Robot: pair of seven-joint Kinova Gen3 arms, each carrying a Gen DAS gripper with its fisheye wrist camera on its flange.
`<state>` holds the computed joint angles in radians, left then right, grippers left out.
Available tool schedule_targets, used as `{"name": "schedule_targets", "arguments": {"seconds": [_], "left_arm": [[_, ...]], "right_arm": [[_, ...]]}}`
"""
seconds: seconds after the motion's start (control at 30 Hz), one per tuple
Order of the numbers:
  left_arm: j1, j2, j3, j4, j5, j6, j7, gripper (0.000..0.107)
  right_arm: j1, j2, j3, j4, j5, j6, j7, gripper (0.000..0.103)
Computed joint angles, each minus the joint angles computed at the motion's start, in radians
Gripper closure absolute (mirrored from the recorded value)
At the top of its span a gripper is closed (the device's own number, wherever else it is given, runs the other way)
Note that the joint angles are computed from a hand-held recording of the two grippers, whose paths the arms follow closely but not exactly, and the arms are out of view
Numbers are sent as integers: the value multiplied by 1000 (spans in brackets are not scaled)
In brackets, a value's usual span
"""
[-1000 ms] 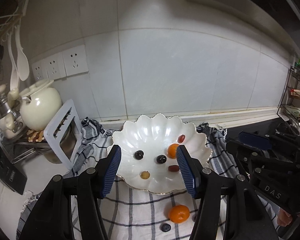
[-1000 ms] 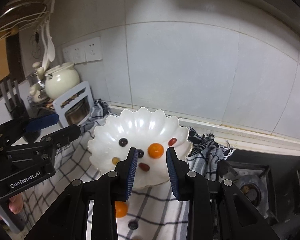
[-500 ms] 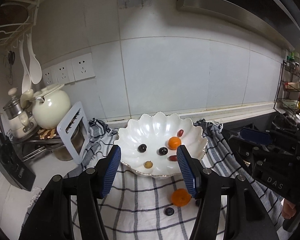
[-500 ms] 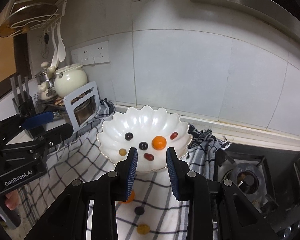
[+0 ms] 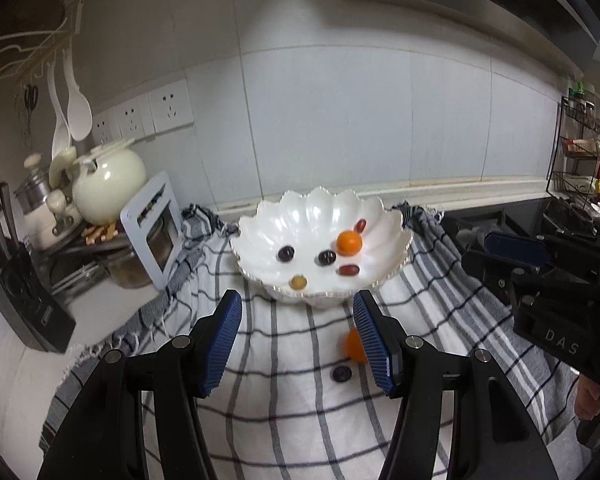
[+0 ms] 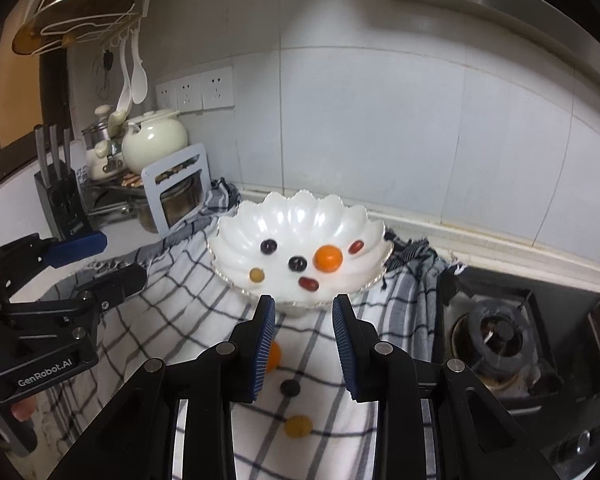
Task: Organize fruits
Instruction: 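Withdraw both grippers from the bowl back over the cloth, then move the left gripper to a blueberry while the right gripper approaches a yellow-brown fruit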
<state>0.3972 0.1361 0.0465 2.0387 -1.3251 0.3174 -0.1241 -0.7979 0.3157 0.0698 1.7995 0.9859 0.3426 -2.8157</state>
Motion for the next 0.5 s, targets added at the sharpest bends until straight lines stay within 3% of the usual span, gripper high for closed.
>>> {"name": "schedule_targets", "arguments": {"seconds": [0.37,0.5], "left_arm": [[14,16,5,57,11,-7,-12,50],[39,28,-3,77,-44,15,44,50]], "right_arm": [[-23,2,-7,80,109,-21,-145,72],[-59,13,4,104,205,5,-256,72]]}}
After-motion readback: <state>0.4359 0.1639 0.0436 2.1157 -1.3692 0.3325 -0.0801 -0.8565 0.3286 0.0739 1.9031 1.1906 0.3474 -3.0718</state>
